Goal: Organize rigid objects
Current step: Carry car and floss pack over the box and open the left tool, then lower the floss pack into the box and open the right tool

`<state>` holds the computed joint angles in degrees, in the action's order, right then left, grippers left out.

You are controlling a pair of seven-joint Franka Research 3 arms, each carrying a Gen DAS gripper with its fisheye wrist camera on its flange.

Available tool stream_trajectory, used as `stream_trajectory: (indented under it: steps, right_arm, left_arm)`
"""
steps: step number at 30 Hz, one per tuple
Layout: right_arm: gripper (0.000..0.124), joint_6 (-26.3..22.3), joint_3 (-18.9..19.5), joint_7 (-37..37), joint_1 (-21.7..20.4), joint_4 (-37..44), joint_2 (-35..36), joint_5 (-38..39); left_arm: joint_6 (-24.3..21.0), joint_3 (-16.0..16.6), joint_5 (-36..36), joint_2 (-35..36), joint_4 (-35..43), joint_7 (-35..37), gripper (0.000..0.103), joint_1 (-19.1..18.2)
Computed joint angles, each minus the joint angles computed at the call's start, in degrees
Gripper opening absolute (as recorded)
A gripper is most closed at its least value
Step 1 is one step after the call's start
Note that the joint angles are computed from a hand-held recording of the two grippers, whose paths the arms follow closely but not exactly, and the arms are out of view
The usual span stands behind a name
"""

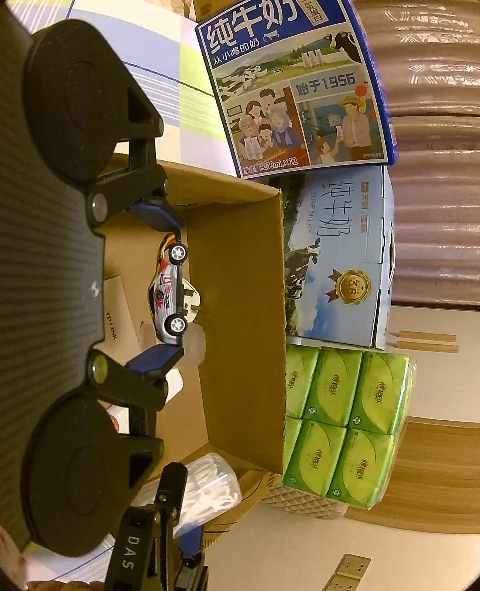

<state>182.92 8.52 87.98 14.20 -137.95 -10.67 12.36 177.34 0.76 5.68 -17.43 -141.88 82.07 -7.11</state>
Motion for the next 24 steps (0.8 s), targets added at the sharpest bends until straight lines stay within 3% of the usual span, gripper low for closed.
stream_trajectory:
  steps: [9, 12, 17, 24]
  right_arm:
    - [0.054, -0.1, -1.1, -0.8, 1.3, 0.1, 0.1, 0.9]
    - [0.054, -0.1, -1.1, -1.0, 1.3, 0.1, 0.1, 1.1]
    - [0.054, -0.2, -0.9, -1.0, 1.2, 0.0, 0.1, 1.1]
    - [0.054, -0.3, -1.5, -1.6, 1.9, 0.1, 0.1, 1.7]
  left_arm:
    - [0.1, -0.9, 0.8, 0.5, 0.1, -0.7, 0.063, 0.9]
    - [0.1, -3.1, 2.9, 0.5, 0.2, -2.7, 0.072, 3.5]
    - [0.0, -0.7, 1.4, 0.5, 0.2, -1.4, 0.072, 0.7]
    - [-0.2, -1.4, 1.9, 0.3, 0.2, -2.0, 0.072, 1.7]
